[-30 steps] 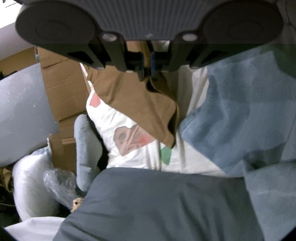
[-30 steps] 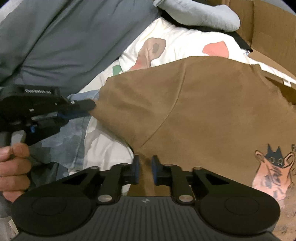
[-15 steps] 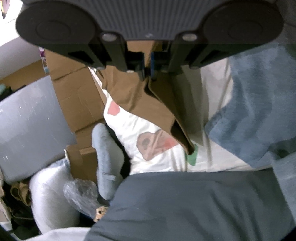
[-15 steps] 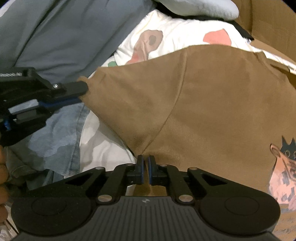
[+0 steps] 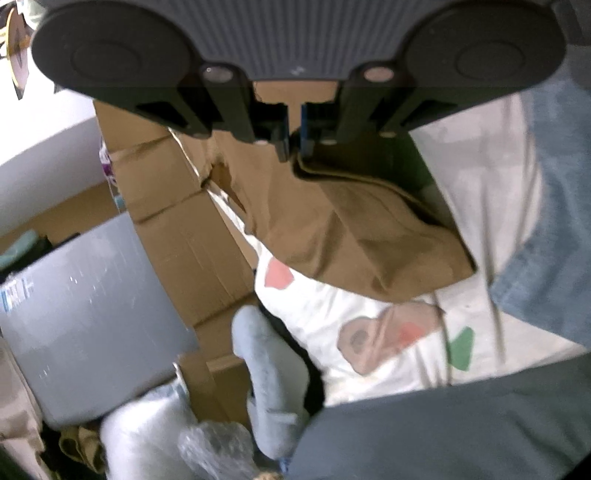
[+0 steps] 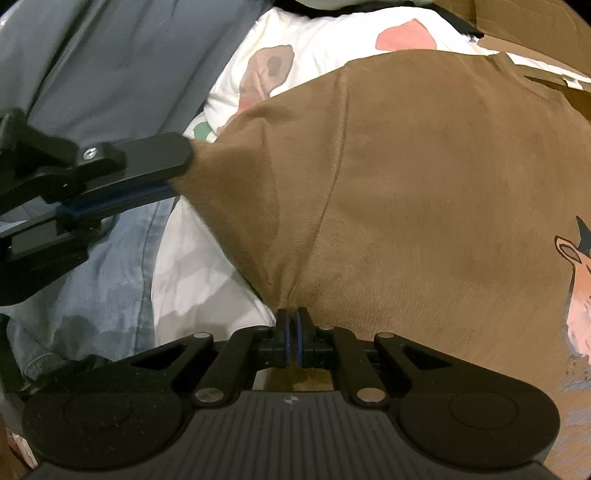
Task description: Fold clothes
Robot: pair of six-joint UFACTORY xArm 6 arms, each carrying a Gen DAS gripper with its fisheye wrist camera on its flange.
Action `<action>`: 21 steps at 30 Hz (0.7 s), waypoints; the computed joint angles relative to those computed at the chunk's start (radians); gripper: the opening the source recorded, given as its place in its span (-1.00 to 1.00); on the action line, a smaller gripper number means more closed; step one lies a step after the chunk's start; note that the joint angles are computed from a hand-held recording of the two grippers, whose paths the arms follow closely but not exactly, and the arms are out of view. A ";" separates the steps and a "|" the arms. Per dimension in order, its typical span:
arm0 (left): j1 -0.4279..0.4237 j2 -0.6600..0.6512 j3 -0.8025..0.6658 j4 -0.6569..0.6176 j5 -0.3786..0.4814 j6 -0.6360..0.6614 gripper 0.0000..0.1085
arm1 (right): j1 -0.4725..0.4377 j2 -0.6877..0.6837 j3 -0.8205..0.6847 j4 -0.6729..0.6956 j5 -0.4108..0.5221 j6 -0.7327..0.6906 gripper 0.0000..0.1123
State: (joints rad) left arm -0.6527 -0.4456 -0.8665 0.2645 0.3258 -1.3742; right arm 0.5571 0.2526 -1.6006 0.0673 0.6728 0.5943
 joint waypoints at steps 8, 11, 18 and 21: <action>-0.040 0.075 -0.035 -0.250 -0.054 0.249 -0.90 | -0.004 -0.025 0.063 0.022 -0.067 0.021 -0.90; -0.058 0.099 -0.041 -0.361 -0.065 0.338 -0.90 | -0.010 -0.035 0.087 0.054 -0.089 0.008 -0.89; -0.060 0.070 -0.014 -0.346 -0.054 0.288 -0.37 | -0.011 -0.046 0.087 0.055 -0.080 -0.022 -0.85; -0.044 0.025 0.019 -0.270 -0.049 0.223 -0.29 | -0.017 -0.057 0.081 0.086 -0.056 -0.075 -0.59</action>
